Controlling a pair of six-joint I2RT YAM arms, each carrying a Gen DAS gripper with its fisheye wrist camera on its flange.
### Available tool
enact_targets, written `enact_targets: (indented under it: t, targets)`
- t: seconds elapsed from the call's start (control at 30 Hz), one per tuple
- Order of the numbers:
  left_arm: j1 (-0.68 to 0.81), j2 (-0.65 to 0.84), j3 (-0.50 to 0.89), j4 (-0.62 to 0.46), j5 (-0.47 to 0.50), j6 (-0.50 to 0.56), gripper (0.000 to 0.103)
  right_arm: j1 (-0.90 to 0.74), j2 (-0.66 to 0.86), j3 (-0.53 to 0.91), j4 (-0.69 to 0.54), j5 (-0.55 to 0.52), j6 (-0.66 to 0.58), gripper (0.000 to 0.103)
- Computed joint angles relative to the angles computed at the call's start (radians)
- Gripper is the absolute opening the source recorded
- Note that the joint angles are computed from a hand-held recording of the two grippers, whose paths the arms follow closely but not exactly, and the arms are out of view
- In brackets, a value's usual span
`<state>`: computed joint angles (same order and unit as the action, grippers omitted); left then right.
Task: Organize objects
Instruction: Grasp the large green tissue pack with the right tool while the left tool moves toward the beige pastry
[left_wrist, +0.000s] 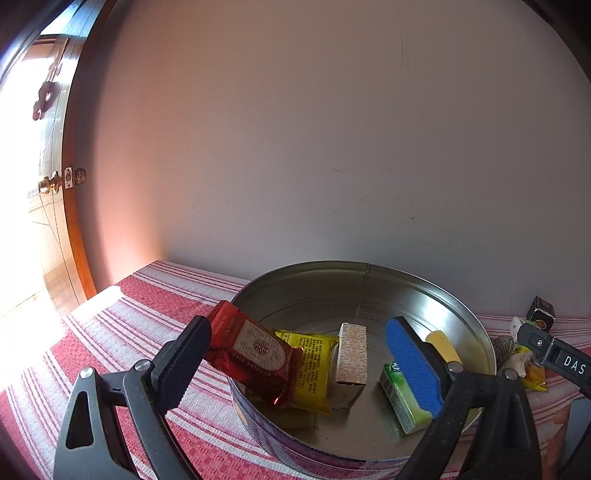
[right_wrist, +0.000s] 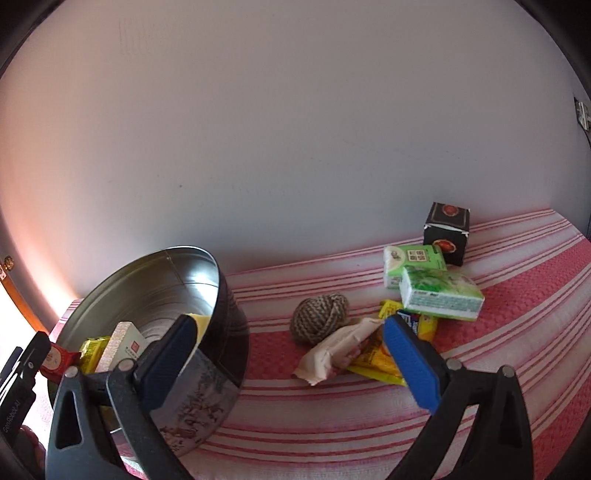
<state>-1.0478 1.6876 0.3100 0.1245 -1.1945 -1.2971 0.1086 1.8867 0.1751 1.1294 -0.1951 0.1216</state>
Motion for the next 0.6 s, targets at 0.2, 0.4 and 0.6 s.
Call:
enact_targets:
  t: [0.2, 0.4, 0.6]
  targets:
    - [-0.081, 0.133, 0.168, -0.232, -0.028, -0.153, 0.097, -0.096, 0.0, 0.0, -0.017, -0.02, -0.106, 0.102]
    - [-0.107, 0.193, 0.268, -0.351, 0.009, -0.284, 0.097, -0.303, -0.001, 0.039, -0.085, -0.114, -0.241, 0.102]
    - [-0.122, 0.292, 0.424, -0.369, 0.017, -0.186, 0.097, -0.468, 0.022, 0.136, -0.214, -0.208, -0.34, 0.102]
